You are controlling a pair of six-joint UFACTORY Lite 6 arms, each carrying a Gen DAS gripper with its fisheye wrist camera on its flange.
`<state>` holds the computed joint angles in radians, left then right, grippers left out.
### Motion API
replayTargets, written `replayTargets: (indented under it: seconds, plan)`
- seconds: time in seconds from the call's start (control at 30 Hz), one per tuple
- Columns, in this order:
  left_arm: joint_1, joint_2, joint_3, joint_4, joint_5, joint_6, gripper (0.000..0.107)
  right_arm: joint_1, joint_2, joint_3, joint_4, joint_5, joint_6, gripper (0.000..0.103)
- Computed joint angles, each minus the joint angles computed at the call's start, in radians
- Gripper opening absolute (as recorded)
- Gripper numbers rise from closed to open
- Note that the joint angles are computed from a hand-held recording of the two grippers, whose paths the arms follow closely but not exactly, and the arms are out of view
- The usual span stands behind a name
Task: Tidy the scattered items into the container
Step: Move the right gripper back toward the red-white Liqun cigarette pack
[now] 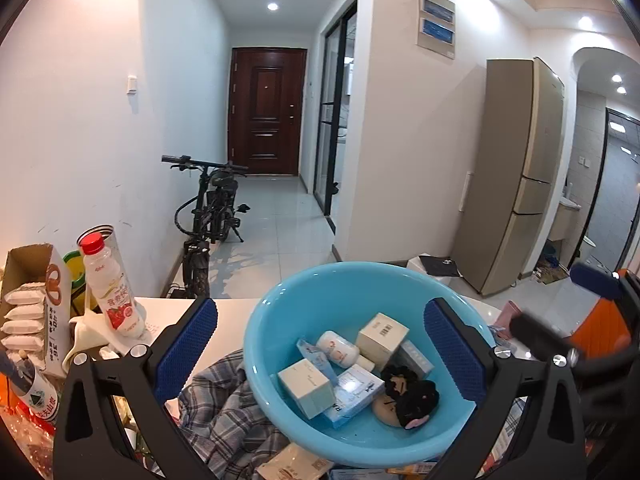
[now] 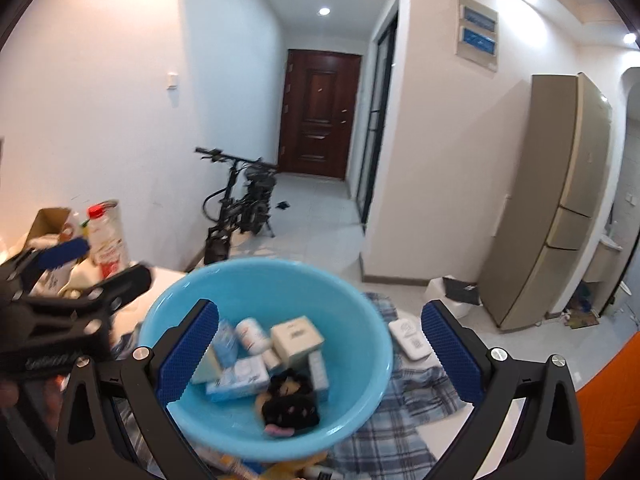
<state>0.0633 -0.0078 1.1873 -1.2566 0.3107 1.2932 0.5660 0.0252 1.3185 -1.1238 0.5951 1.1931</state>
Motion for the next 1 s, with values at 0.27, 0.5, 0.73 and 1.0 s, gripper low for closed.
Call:
replayTargets:
  seconds: [0.27,0.5,0.73,1.0]
  plan:
    - [-0.036,-0.053,-0.043,-0.009,-0.019,0.022,0.103,0.057,-0.262,-0.387,-0.056,-0.02,0.119,0.103]
    - [-0.077,-0.08,-0.068,0.001,-0.055,0.024,0.103,0.021,-0.31,-0.685,-0.109,-0.097,0.225,0.103]
    - [-0.094,-0.072,-0.069,0.014,-0.066,0.023,0.103,-0.048,-0.162,-0.746,-0.287,-0.204,0.372,0.103]
    - [-0.072,-0.052,-0.052,0.011,-0.037,0.017,0.103,-0.074,0.004,-0.675,-0.388,-0.225,0.461,0.103]
